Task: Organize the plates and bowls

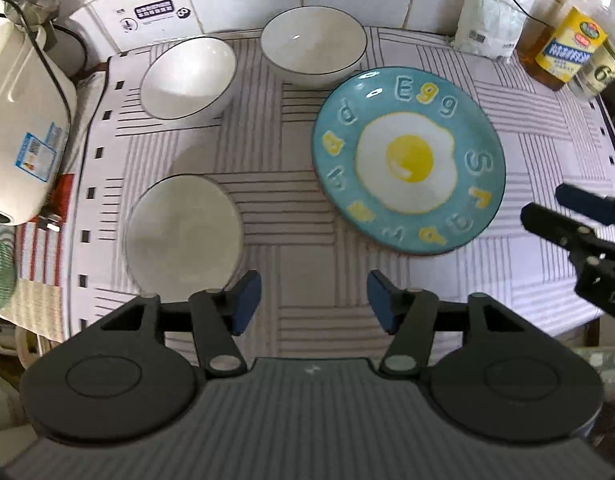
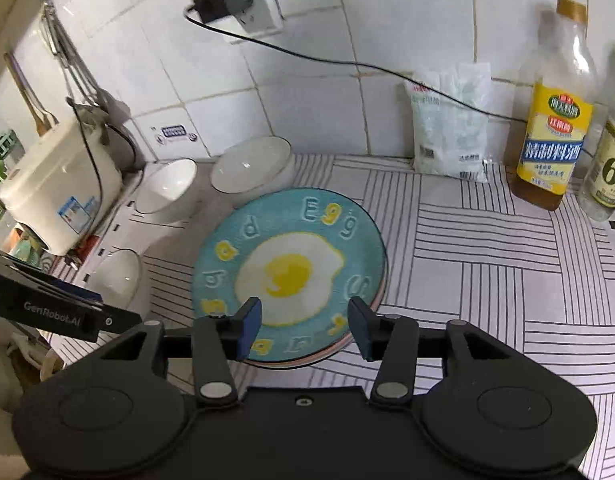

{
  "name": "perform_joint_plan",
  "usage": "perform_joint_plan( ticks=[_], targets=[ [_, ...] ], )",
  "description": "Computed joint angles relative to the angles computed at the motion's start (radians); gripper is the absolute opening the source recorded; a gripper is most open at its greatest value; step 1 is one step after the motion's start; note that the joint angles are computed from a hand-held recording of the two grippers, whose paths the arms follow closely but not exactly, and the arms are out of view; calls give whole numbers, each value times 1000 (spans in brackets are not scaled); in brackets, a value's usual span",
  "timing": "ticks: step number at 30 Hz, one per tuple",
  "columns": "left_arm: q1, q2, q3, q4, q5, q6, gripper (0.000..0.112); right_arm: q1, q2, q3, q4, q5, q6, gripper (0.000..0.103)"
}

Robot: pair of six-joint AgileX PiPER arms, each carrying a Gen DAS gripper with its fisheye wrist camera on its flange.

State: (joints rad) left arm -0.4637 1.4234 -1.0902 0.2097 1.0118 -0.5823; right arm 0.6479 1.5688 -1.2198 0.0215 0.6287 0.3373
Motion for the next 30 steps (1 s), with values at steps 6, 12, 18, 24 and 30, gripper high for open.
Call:
perform_joint_plan(
  ticks=[6,12,18,24,30],
  targets=[
    [88,-125,78,-38,7,132,71,124,-56,22,-126,-17,141,68],
    [275,-241,164,-131,-24,388,88,245,-61,18,-250,-52,274,69],
    [554,-277,225,-279,-82,739,97,386,-15,9,-458,-113,465,82],
    [784,-194,281,-455,-212,1075,97,506,125,-34,-820,-102,794,95],
    [853,-5,313,-583,-374,1222,97,531,322,-124,-828,-157,811,95]
  ],
)
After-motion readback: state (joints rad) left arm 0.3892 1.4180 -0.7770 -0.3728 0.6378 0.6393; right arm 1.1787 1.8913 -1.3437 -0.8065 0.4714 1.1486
